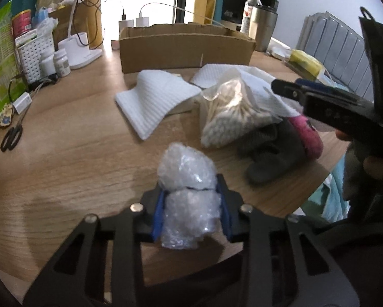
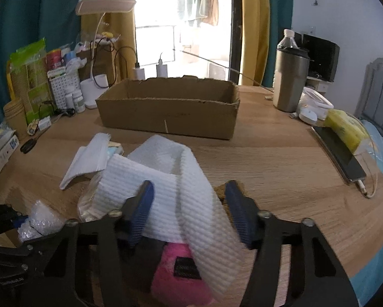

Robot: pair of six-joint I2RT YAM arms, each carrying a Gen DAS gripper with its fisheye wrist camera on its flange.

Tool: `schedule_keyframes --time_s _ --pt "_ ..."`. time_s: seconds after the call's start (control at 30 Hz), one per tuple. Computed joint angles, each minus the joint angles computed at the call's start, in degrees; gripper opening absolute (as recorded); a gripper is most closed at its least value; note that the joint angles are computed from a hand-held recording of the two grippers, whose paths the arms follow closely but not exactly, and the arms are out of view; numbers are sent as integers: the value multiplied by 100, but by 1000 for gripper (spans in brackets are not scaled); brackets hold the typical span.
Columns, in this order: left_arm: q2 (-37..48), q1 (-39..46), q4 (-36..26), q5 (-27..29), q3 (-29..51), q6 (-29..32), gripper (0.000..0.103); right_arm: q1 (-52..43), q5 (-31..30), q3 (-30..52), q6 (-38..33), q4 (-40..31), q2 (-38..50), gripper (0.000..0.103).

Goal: Organize soft objects
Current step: 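Carry the bubble wrap and white towel toward the cardboard box with both tools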

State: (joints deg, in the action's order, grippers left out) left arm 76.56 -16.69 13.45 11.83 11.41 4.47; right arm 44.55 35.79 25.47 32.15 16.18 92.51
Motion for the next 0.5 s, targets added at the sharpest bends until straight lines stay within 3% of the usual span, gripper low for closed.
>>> schedule_keyframes --time_s 0.07,0.23,0.5 --pt "-77 11 -12 -1 -4 -17 36 -48 -115 96 -28 -83 135 49" --pt "-190 138 -51 96 55 -19 36 -54 -75 42 -61 -7 162 9" --pt "-408 264 -143 197 221 -34 36 108 218 -126 -337 67 -459 5"
